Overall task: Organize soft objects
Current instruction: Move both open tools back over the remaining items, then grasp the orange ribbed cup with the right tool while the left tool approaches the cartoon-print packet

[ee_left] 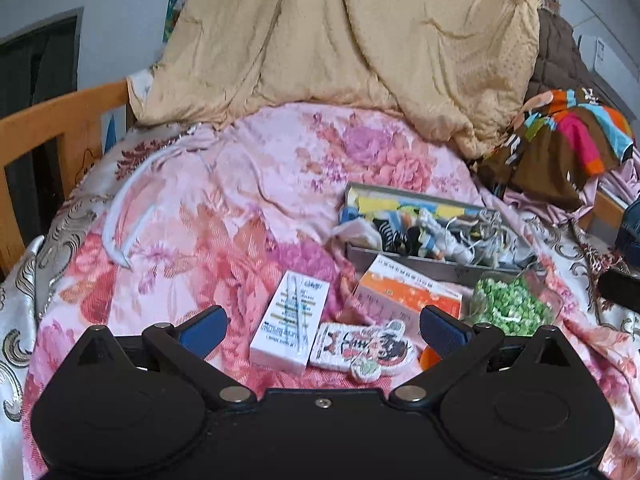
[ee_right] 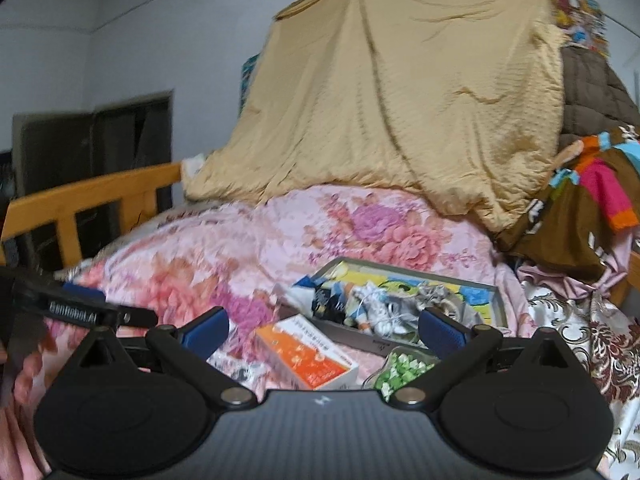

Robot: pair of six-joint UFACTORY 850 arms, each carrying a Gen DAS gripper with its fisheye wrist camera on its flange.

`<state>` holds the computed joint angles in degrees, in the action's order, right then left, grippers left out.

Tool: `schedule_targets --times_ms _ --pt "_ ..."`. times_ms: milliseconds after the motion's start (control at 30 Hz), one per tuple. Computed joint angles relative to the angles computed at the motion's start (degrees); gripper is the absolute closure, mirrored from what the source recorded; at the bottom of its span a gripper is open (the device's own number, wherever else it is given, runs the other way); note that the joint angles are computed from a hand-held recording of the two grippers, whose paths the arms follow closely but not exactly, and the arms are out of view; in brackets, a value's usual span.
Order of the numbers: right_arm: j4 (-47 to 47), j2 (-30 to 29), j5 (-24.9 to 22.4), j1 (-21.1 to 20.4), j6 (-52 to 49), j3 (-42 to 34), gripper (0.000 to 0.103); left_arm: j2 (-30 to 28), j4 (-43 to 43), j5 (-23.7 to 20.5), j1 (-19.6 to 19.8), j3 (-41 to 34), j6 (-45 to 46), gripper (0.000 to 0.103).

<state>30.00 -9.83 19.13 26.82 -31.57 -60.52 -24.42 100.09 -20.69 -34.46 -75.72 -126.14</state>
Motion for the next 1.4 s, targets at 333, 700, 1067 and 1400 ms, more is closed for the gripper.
schedule_targets --times_ms 333,700,1067,1400 --pt "4.3 -3.9 -6.6 0.4 -12.1 -1.3 0.0 -2.4 -15.4 5.1 0.8 -2.9 16.0 0.001" --pt "24.1 -8.1 -8.6 0.7 -34.4 -2.4 0.0 -7.5 -39.2 5.9 0.5 -8.5 44.7 0.001" --pt "28.9 -10.9 -7.7 1.0 -40.0 -2.9 0.0 -11.0 -45.5 10.3 1.2 -11.8 48.6 0.001" --pt "37.8 -13.1 -6.6 1.7 -50.2 -4.4 0.0 -14.9 -55.8 10.7 1.8 -16.7 54.2 0.001"
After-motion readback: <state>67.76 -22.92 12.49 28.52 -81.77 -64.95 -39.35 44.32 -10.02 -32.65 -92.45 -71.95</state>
